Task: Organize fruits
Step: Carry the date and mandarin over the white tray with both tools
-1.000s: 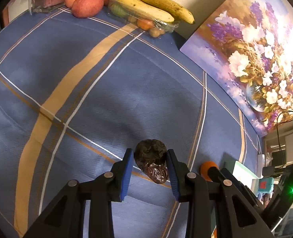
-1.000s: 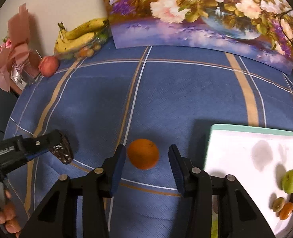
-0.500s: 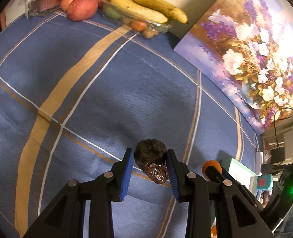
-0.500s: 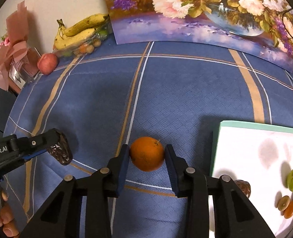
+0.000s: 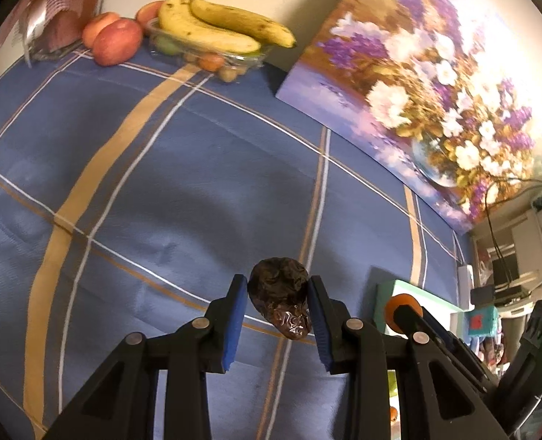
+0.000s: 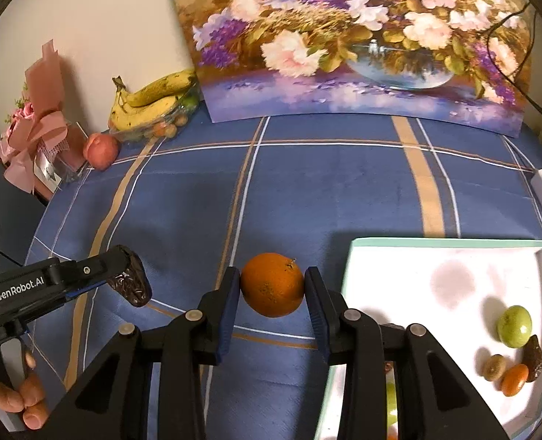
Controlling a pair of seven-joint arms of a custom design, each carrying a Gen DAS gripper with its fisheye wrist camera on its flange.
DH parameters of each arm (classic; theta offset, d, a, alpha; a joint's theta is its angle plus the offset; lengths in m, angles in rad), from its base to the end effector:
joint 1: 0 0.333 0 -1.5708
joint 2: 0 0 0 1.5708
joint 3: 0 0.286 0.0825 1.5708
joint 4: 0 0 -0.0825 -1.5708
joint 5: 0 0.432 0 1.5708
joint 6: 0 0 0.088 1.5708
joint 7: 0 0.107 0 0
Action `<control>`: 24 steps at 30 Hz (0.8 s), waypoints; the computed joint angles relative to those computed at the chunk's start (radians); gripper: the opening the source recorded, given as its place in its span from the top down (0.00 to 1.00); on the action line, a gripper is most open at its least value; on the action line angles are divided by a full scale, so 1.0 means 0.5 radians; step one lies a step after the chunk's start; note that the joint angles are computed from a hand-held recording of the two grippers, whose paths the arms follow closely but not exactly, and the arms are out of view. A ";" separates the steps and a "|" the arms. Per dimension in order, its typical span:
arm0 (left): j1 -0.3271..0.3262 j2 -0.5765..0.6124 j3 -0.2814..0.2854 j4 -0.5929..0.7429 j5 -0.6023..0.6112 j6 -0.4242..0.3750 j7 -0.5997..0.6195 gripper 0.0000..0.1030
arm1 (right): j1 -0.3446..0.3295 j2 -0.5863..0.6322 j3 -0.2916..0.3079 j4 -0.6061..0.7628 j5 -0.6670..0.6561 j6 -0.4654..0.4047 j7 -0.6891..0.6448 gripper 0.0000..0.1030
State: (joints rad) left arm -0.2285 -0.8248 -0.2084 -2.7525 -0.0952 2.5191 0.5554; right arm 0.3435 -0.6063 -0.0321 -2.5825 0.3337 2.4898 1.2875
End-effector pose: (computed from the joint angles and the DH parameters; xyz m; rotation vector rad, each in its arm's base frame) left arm 0.3784 -0.1686 0.4683 -2.5992 1.2737 -0.8551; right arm 0.4417 0.1406 0.4701 -2.1326 1.4414 -0.1959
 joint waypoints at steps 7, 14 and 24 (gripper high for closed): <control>-0.032 0.182 -0.041 0.172 0.031 -0.005 0.035 0.65 | -0.055 -0.024 -0.046 -0.005 0.010 -0.041 -0.023 0.63; -0.083 0.396 -0.084 0.351 0.061 0.000 0.084 0.65 | -0.176 -0.044 -0.101 -0.004 0.025 -0.060 0.028 0.63; -0.154 0.735 -0.153 0.656 0.147 0.002 0.191 0.65 | -0.359 -0.041 -0.148 0.019 -0.055 -0.068 0.098 0.63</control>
State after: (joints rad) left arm -0.3055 -0.4572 -0.2847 -2.4244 -0.0216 2.5200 0.6508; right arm 0.1640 -0.6268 -0.1063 -2.5729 0.3065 2.4557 1.3363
